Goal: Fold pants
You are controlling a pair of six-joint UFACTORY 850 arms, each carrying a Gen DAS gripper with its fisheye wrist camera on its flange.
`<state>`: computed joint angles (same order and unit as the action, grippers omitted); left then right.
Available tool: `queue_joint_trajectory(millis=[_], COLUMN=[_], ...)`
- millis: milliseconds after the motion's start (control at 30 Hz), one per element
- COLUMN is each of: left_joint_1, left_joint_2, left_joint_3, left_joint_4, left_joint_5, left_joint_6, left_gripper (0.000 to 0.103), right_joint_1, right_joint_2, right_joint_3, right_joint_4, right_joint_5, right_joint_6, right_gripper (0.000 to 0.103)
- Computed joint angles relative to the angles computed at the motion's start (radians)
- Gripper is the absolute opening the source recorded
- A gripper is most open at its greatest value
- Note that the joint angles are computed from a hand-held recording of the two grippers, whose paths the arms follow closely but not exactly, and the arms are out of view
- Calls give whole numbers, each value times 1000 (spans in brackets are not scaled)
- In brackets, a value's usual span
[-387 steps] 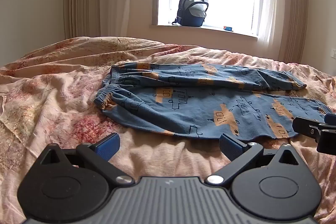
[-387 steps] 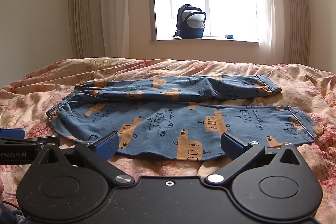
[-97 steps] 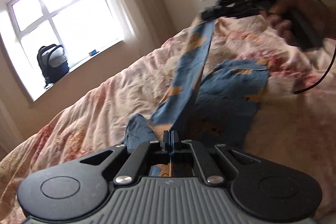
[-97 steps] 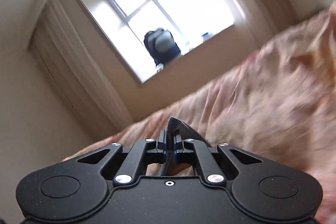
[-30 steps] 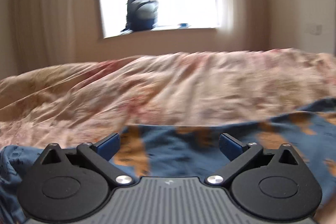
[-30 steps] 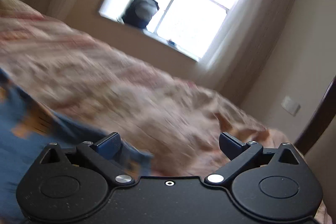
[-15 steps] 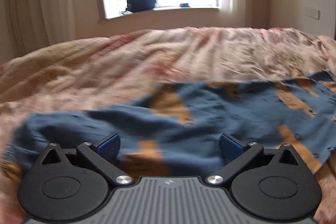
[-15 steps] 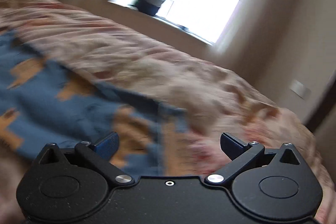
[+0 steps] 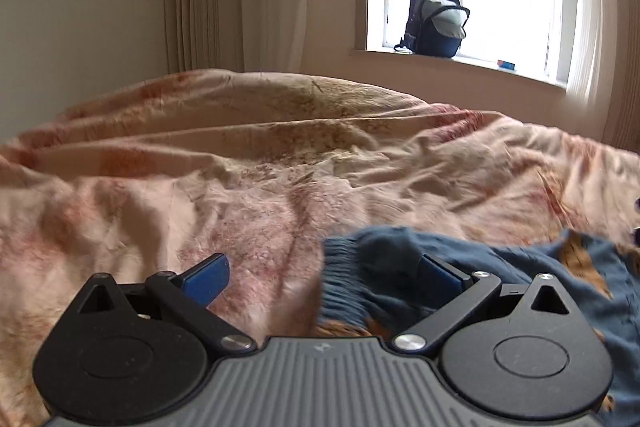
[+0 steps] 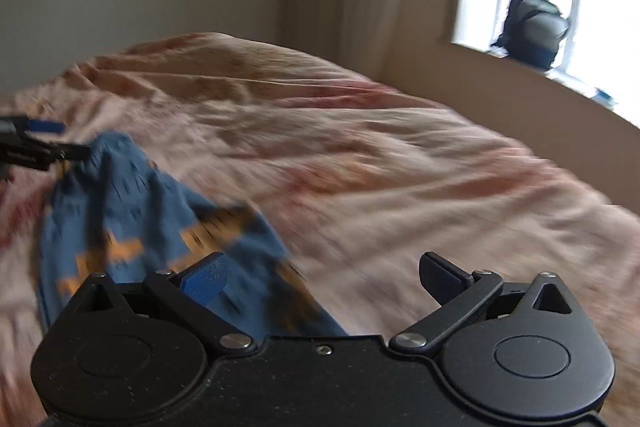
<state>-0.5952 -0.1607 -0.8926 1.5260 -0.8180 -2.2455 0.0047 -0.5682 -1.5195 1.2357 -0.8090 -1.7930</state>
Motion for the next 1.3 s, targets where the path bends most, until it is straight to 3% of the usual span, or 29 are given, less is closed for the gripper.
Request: queue_joint_trajectory(millis=[67,200,267,300,333,367,433,467,533,667,700,733,767,800,867,933,1000,1033,1100,1167,1200,1300], left_joint_1=[32,82,99,105,108,103,84,77,77,106,104,95,80,65,48,43,41,32,27,42,46,27], left_joint_2=[10,22,22,21,17,10,-3,-12,-30,-4,14,37,62,88,123,119,76,41,11,26,35,62], left_joint_3=[20,55,67,72,73,67,55,46,40,62,69,79,95,116,137,130,98,80,81,88,86,97], left_joint_4=[41,152,194,224,241,232,194,171,154,160,143,121,113,131,153,161,85,28,16,22,7,77], left_joint_5=[41,137,179,200,212,203,153,129,111,156,149,129,100,79,94,134,168,141,107,134,133,72], left_joint_6=[-47,-129,-153,-171,-180,-164,-103,-61,-25,-91,-90,-97,-124,-167,-191,-157,-12,75,124,83,76,-39], left_gripper=[95,94,81,66,52,48,41,42,55,68,78,87,89,90,90,90,90,92,97,98,99,99], right_joint_1=[28,66,99,110,117,121,124,126,134,149,145,144,146,147,151,171,200,217,246,235,221,184], right_joint_2=[-33,-93,-122,-128,-125,-117,-98,-89,-90,-103,-95,-75,-41,-12,34,58,57,55,52,26,10,33], right_joint_3=[-35,-115,-165,-175,-169,-154,-124,-111,-107,-98,-84,-52,-1,39,99,125,126,131,150,122,98,104], right_joint_4=[9,-52,-187,-233,-242,-230,-186,-167,-179,-182,-145,-77,24,113,204,173,96,66,79,125,132,190], right_joint_5=[2,-57,-53,-45,-30,-5,40,65,98,145,154,179,222,232,169,85,27,40,154,208,218,221], right_joint_6=[52,127,191,205,194,177,135,111,119,130,116,61,-35,-131,-247,-259,-259,-278,-384,-367,-296,-235], right_gripper=[83,64,44,35,18,10,5,4,4,6,9,19,32,33,37,43,47,47,47,51,60,59])
